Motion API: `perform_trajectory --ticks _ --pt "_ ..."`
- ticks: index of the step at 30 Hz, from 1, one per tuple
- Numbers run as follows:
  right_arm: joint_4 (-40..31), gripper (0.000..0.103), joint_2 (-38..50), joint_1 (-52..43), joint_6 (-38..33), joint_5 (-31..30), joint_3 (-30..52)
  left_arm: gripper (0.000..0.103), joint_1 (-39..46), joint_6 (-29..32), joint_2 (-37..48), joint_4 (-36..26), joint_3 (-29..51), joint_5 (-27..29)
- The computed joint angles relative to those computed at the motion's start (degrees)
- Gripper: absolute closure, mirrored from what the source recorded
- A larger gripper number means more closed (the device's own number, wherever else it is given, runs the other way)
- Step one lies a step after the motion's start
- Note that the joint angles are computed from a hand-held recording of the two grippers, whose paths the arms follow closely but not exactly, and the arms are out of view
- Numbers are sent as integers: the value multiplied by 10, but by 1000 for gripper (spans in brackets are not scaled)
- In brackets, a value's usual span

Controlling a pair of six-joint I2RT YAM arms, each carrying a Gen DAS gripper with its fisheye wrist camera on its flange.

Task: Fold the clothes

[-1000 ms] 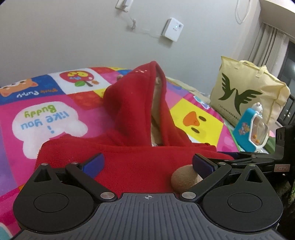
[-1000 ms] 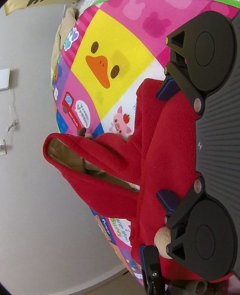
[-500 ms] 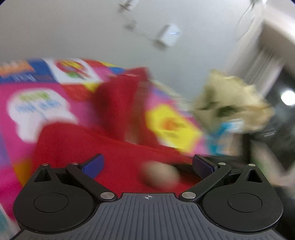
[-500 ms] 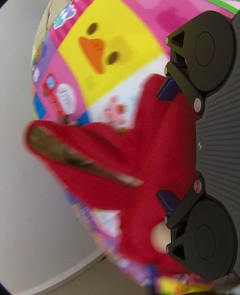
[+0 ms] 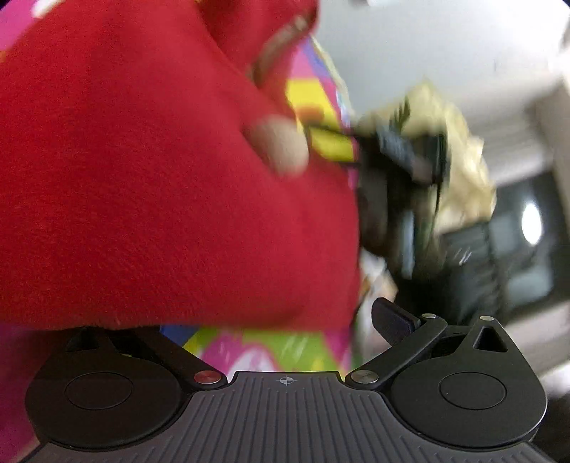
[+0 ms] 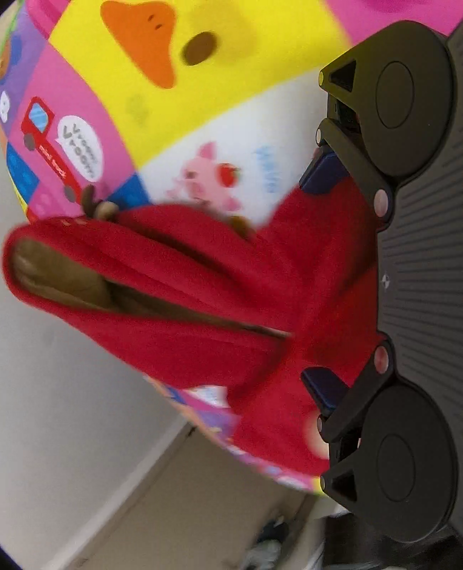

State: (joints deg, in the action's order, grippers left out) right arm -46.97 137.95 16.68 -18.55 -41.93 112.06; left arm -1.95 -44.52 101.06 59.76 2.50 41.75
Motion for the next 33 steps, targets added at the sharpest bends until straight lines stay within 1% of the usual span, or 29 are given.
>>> perform_trajectory --ticks 1,2,3,5,7,8,10,11,13,14,15,17,18,19,20,21,22,23,25,26,27,28,29,30,31,33 --pt "33 0 -37 6 -9 16 -61 0 30 15 -11 -18 10 13" --pt "64 0 -71 13 -17 31 -117 0 51 47 -51 -86 27 10" --pt "98 0 -111 23 -12 42 -178 0 70 79 -96 -167 48 3" --pt "103 0 -157 43 -13 14 -246 0 97 133 -128 -263 93 -31" --pt "113 0 -200 73 -14 -6 -310 0 125 180 -128 -329 142 -72" --pt "129 0 -219 95 -12 -6 -344 0 139 201 -117 -343 164 -93" --pt "177 0 -267 152 -5 18 -413 0 168 231 -88 -356 206 -134" --pt "199 0 -293 177 -8 40 -440 0 182 235 -80 -366 220 -142" --pt "208 0 -349 202 -38 77 -469 0 206 244 -82 -385 238 -160" --pt "233 0 -393 198 -52 94 -493 0 215 260 -107 -397 232 -161" --pt "286 0 -437 189 -43 130 -525 0 225 276 -133 -410 226 -162" --pt "387 0 -513 171 -39 200 -578 0 244 328 -218 -443 190 -143" --pt "451 0 -521 166 -26 269 -599 0 252 351 -266 -462 170 -134" --pt "516 0 -523 161 -19 339 -617 0 243 364 -294 -460 150 -131" --pt "583 0 -512 154 -30 403 -627 0 234 375 -324 -460 130 -128" --pt "616 0 -473 147 -22 475 -616 0 223 386 -356 -463 111 -126" --pt "610 0 -429 135 -29 504 -587 0 204 393 -377 -468 99 -123" --pt "589 0 -379 123 -30 524 -549 0 170 395 -378 -457 89 -129" --pt "511 0 -277 100 3 549 -450 0 96 394 -369 -427 72 -144" --pt "488 0 -254 91 3 541 -424 0 57 389 -356 -409 68 -165" --pt "510 2 -260 90 40 559 -424 0 18 383 -343 -395 67 -191" --pt "532 6 -276 86 58 559 -432 0 -12 381 -347 -397 65 -206" --pt "554 6 -290 81 77 561 -438 0 -41 380 -350 -399 64 -221" --pt "574 6 -303 77 96 563 -442 0 -68 381 -379 -420 58 -230" --pt "602 0 -345 73 102 547 -471 0 -101 383 -422 -456 53 -252" --pt "647 0 -425 63 116 515 -518 0 -171 395 -537 -550 36 -316"
